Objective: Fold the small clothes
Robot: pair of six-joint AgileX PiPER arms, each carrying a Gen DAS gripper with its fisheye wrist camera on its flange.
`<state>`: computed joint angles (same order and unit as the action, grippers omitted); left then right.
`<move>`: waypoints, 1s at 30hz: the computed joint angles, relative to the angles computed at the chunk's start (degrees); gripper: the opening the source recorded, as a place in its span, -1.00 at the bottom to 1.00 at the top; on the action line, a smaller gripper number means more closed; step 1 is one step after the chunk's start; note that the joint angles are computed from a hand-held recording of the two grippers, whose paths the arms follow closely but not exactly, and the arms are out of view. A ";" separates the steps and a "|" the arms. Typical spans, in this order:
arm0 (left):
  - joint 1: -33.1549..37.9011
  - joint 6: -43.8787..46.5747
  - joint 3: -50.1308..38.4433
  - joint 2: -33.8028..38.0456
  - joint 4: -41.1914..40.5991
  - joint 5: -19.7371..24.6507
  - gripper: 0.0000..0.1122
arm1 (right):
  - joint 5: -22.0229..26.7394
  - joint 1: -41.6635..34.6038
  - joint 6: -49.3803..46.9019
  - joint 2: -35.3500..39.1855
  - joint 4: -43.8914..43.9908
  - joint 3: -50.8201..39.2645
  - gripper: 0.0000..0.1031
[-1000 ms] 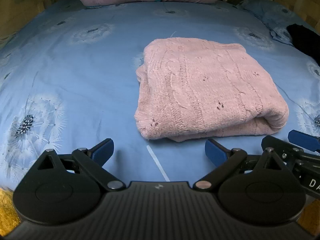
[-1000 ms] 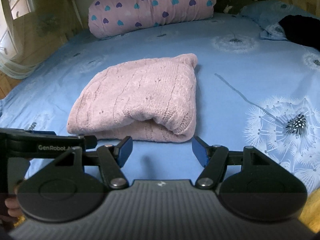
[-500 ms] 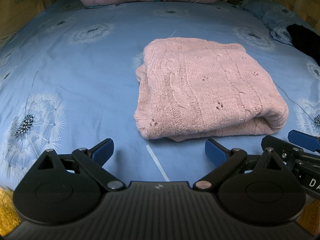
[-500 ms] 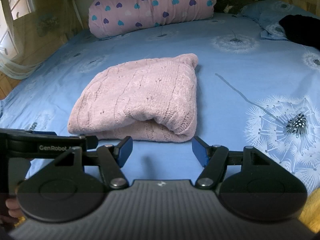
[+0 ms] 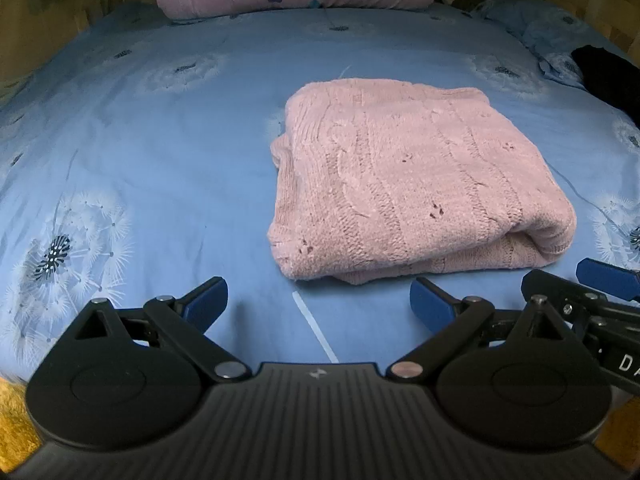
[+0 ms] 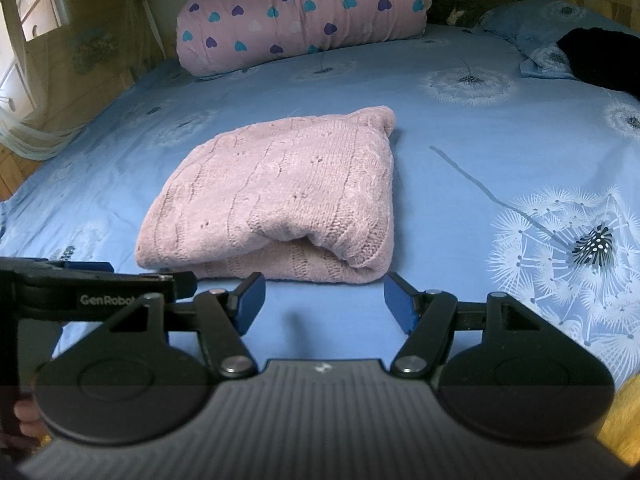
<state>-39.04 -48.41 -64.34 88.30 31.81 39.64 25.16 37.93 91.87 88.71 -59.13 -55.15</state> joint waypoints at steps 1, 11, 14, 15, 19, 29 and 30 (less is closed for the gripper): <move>-0.03 0.06 0.01 -0.03 -0.06 -0.04 0.77 | 0.00 0.00 0.00 0.00 0.00 0.00 0.31; 0.01 1.03 0.23 -0.47 -0.64 -0.35 0.77 | 0.04 0.07 0.11 0.03 -0.05 -0.05 0.31; 0.09 1.20 0.24 -0.51 -0.74 -0.38 0.77 | -0.01 0.04 0.11 0.05 -0.08 -0.05 0.31; 0.09 1.20 0.24 -0.51 -0.74 -0.38 0.77 | -0.01 0.04 0.11 0.05 -0.08 -0.05 0.31; -0.07 1.25 0.07 -0.43 -0.80 -0.23 0.77 | -0.01 0.06 0.02 0.03 0.01 -0.06 0.31; -0.30 1.18 0.15 -0.45 -0.88 -0.29 0.77 | -0.08 0.03 0.04 0.06 -0.06 -0.06 0.31; -0.30 1.18 0.15 -0.45 -0.88 -0.29 0.77 | -0.06 0.06 0.11 0.06 -0.09 -0.07 0.31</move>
<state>-39.33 -47.23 -64.19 87.85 30.94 39.35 25.10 37.99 91.98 88.77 -59.22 -55.22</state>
